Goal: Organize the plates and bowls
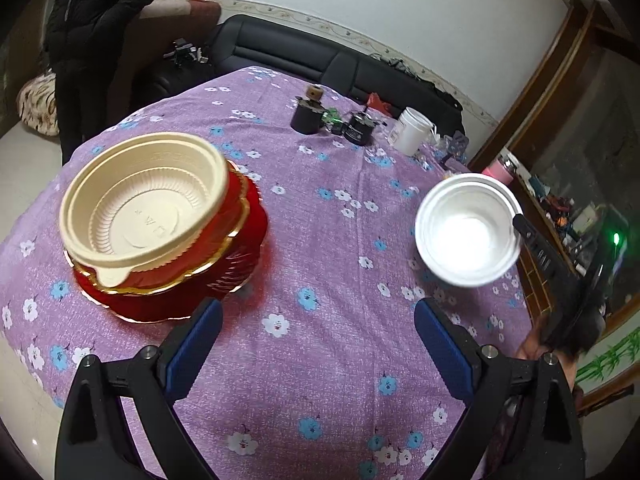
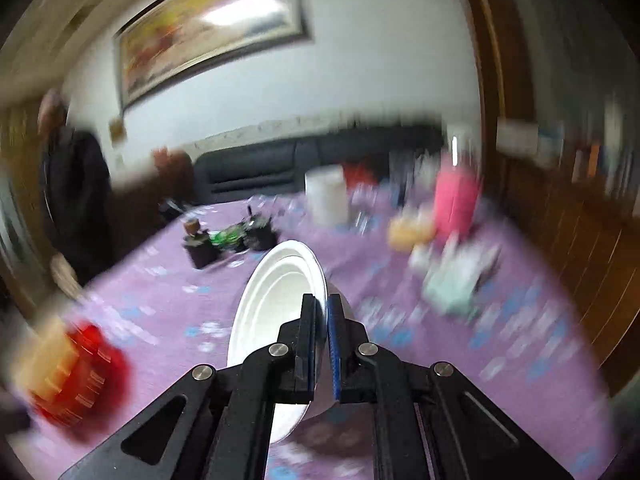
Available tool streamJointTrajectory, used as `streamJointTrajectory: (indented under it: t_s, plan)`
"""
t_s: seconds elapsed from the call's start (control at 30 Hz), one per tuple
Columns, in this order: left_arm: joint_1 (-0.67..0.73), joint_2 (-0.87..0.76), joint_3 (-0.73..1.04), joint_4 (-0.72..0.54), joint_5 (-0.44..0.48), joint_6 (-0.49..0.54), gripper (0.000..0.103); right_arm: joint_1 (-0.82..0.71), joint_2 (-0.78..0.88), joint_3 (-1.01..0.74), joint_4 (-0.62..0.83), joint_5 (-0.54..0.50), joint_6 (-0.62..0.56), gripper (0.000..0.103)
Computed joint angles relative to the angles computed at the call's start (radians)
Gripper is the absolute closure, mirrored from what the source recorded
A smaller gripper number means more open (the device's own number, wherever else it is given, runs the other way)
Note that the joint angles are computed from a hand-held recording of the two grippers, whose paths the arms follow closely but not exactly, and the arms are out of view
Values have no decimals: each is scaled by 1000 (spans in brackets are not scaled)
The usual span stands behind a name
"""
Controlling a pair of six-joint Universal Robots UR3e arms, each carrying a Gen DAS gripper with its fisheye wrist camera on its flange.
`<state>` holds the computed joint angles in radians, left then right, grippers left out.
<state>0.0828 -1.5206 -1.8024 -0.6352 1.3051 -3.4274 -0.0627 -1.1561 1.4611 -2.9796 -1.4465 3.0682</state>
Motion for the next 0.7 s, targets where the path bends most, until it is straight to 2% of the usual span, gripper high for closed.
streamJointTrajectory:
  t_s: [0.07,0.1,0.2,0.23,0.3,0.4,0.6,0.7]
  plan:
    - [34,30,-30,6,-21,2,7,132,20,37,-113,-169,-189,97]
    - [55,49,-48,10,-33,3,7,206,34,87,-192,-221,-323,97]
    - [109,95,-90,9,-62,10,7,344,30,259,-411,-277,-537,94]
    - [129,109,-102,4,-76,15,7,363,-2,299,-406,-259,-552,94]
    - [160,131,-123,2,-100,21,7,362,-86,356,-343,-177,-520,94]
    - [196,161,-152,0,-134,30,7,358,-140,374,-296,-145,-500,94]
    - [241,199,-189,-9,-179,52,7,288,-184,288,-135,-123,-338,96]
    - [249,207,-197,-14,-189,62,7,257,-173,229,-91,-165,-267,96]
